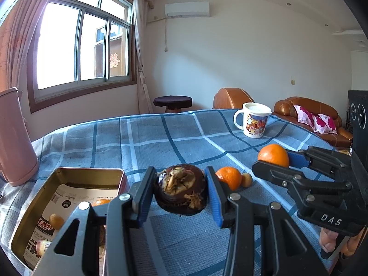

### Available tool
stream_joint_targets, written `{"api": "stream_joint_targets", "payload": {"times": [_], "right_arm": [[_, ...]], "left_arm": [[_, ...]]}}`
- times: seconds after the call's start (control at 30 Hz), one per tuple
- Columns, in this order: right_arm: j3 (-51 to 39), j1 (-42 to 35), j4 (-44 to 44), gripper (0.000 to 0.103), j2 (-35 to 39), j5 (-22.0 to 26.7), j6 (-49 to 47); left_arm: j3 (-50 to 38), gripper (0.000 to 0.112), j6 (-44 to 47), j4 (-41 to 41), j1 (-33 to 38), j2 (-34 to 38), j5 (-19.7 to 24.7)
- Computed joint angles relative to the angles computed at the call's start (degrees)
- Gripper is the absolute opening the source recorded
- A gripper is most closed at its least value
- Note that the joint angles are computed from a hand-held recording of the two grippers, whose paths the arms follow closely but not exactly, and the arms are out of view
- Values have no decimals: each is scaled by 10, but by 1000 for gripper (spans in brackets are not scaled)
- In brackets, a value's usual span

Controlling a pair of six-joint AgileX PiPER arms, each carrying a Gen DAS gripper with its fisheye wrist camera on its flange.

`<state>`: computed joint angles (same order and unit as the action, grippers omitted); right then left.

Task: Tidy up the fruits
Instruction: 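Lift the dark fruit with the left gripper while the right lifts the orange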

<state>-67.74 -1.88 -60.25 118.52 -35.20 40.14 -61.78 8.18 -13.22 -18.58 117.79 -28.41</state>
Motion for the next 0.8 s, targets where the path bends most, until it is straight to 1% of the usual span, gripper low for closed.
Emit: {"api": "stream_joint_targets", "payload": {"times": [0.43, 0.57, 0.7, 0.8], "right_arm": [[18, -4, 30, 37, -7, -19, -34], [28, -5, 45, 37, -10, -30, -52], [30, -5, 52, 37, -11, -31, -59], [38, -6, 65, 37, -14, -41, -74]], "left_arm": [[23, 45, 15, -19, -8, -8, -36], [31, 45, 27, -33, -13, -10, -53], [34, 45, 35, -42, -16, -11, -62], [38, 45, 37, -46, -18, -12, -68]]}}
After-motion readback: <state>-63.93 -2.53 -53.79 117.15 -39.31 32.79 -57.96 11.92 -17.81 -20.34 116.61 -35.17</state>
